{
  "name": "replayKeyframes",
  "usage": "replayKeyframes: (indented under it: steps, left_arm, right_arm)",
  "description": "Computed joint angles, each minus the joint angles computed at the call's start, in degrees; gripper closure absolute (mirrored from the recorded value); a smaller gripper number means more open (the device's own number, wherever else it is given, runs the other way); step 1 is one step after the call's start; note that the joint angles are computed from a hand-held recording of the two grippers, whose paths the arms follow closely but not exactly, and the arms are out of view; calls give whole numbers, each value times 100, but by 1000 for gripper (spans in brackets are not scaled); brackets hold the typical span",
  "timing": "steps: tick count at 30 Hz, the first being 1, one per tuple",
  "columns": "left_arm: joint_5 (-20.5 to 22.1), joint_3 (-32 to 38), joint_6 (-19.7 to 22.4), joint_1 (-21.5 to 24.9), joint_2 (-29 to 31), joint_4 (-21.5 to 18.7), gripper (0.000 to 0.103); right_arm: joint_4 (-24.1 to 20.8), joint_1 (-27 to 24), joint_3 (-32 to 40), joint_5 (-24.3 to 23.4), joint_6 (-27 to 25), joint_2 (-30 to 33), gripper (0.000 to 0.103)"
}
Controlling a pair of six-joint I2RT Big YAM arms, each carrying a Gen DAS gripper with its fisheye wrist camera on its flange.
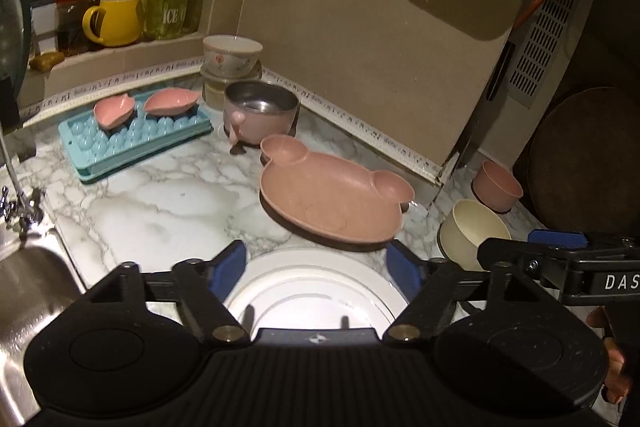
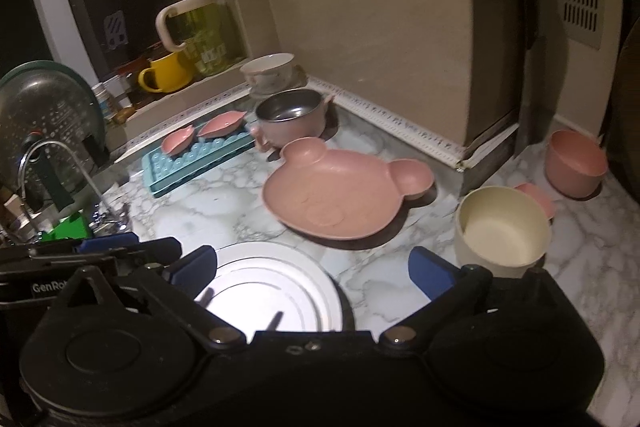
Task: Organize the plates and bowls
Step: 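Move the left tool to the pink bear plate and grasp its rim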
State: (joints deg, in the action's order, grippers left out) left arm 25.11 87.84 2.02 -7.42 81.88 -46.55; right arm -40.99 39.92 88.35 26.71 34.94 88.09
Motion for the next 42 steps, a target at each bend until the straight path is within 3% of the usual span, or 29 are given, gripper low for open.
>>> replayKeyframes:
  steps: [6,13,19,27,37,42]
  left_arm:
    - [-157,0,-123,-131,173,530,21]
    - [-552,656,-225,-276,861,194,21]
    - [-849,1294,-49,-430,1486,-21,21]
    - [-1274,2255,-57,-620,2312,-387,21]
    - [-1559,3319,-67,-796,3179,-919,21]
    - [-1600,3876,-271,-813,3586,-1282,21]
  right_arm:
    - [73,-88,20,202,-94,96,0]
    - [151,-358,57,60,40,300,0]
    - [117,-616,245,-119,73,613,0]
    - [17,-962,575,-656,373,1005,1]
    - [-496,-1360,1204,-1120,734,1620,16]
    - [-638,-1467,1419,-1291,808,1820,25]
